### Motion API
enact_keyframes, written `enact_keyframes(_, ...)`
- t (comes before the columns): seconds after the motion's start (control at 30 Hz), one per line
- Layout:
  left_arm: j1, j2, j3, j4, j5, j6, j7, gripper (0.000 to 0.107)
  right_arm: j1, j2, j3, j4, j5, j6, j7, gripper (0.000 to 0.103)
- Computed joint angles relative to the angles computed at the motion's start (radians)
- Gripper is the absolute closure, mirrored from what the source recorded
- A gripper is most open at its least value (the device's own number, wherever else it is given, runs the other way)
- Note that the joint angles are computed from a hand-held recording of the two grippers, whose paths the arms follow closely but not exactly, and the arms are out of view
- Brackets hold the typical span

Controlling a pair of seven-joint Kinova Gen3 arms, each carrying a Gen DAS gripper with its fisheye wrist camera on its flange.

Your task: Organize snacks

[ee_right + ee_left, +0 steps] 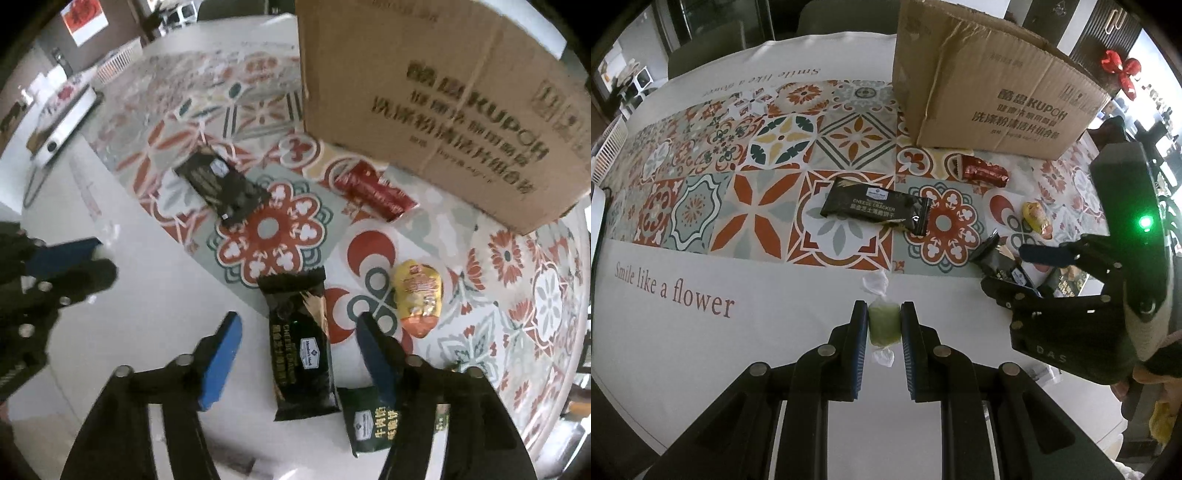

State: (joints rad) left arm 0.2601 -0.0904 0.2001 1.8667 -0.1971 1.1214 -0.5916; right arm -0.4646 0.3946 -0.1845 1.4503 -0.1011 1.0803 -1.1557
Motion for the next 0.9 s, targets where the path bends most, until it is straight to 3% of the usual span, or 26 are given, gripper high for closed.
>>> enact_keyframes(0.1, -0.001, 0.005, -0.003, 0.003, 0.005, -0.005, -0.006, 0.089, -0.014, -0.01, 0.005, 0.03, 0.027, -0.038, -0.008, 0.054)
enact_keyframes(0.17, -0.003, 0.011, -0.006, 0.005, 0.011, -0.013, -0.015, 0.089, -0.014, -0.023, 0.005, 0.053, 0.035, -0.072, -0.008, 0.071)
enact_keyframes(0.5, 0.006, 0.037, -0.011, -0.014, 0.001, -0.026, -0.042, 0.089, 0.049, -0.05, -0.002, 0.045, -0.052, -0.045, 0.0, 0.071)
enact_keyframes(0.9, 0.02, 0.018, 0.003, -0.122, -0.063, -0.007, -0.094, 0.089, 0.101, -0.175, 0.012, 0.055, -0.134, -0.081, -0.046, 0.071)
